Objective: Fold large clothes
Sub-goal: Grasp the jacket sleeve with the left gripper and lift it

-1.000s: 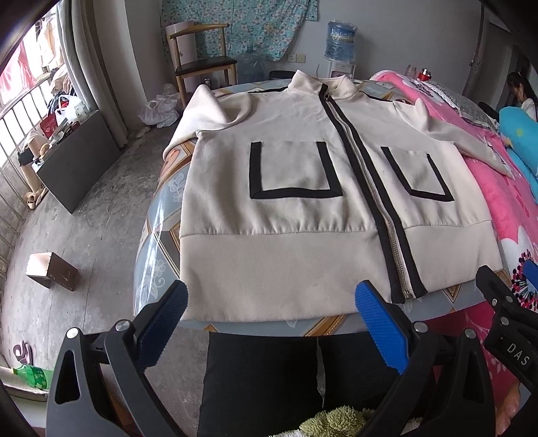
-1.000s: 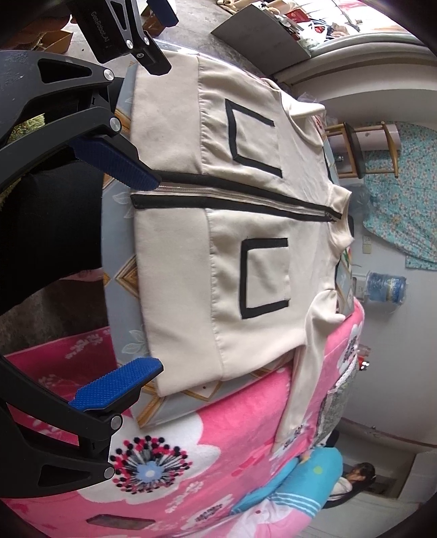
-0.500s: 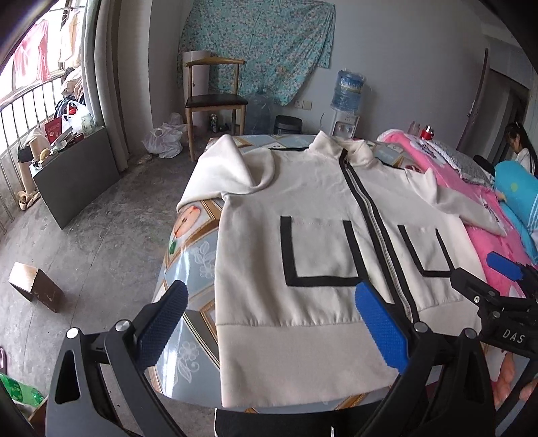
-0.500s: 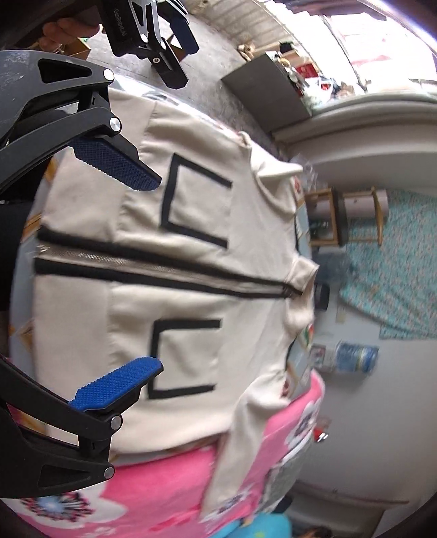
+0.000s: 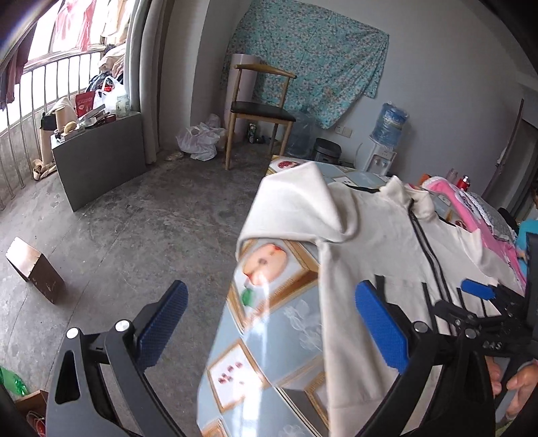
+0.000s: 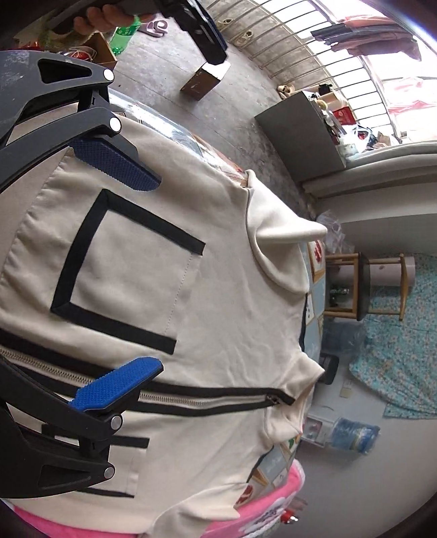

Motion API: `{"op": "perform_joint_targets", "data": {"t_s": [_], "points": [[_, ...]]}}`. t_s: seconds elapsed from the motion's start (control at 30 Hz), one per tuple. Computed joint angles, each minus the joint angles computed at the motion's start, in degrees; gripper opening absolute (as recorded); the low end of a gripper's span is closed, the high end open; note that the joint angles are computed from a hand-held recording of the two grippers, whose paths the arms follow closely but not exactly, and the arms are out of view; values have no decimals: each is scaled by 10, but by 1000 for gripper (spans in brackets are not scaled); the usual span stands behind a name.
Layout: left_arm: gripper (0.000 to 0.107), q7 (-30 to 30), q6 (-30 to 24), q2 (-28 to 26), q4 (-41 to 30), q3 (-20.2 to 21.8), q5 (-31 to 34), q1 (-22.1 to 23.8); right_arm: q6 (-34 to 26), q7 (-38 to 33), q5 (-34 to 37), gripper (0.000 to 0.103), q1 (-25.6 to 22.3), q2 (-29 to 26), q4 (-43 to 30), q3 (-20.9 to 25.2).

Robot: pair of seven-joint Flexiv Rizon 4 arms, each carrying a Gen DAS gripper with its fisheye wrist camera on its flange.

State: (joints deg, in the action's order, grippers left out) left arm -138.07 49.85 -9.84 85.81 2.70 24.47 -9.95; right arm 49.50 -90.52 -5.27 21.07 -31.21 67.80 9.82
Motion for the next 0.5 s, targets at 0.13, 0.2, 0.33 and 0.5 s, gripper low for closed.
{"op": "perform_joint_targets", "data": {"t_s": [0.13,0.2,0.33,0.5], "points": [[98,72,71,-45,24,4,-135,81,-24,-10,4,96,5,-22,-27,4],[98,137,100,-81,42,-17,-274,134,-17,-14,0,96,9,-24,-25,2],[98,245,108,-169,57,-110,-570,236,-22,-14,-14,96,18,-35,-34,-6],[98,402,150,-265,59,-278,-954,315,-37,2,-33,96,27,-56,-58,-20]]}}
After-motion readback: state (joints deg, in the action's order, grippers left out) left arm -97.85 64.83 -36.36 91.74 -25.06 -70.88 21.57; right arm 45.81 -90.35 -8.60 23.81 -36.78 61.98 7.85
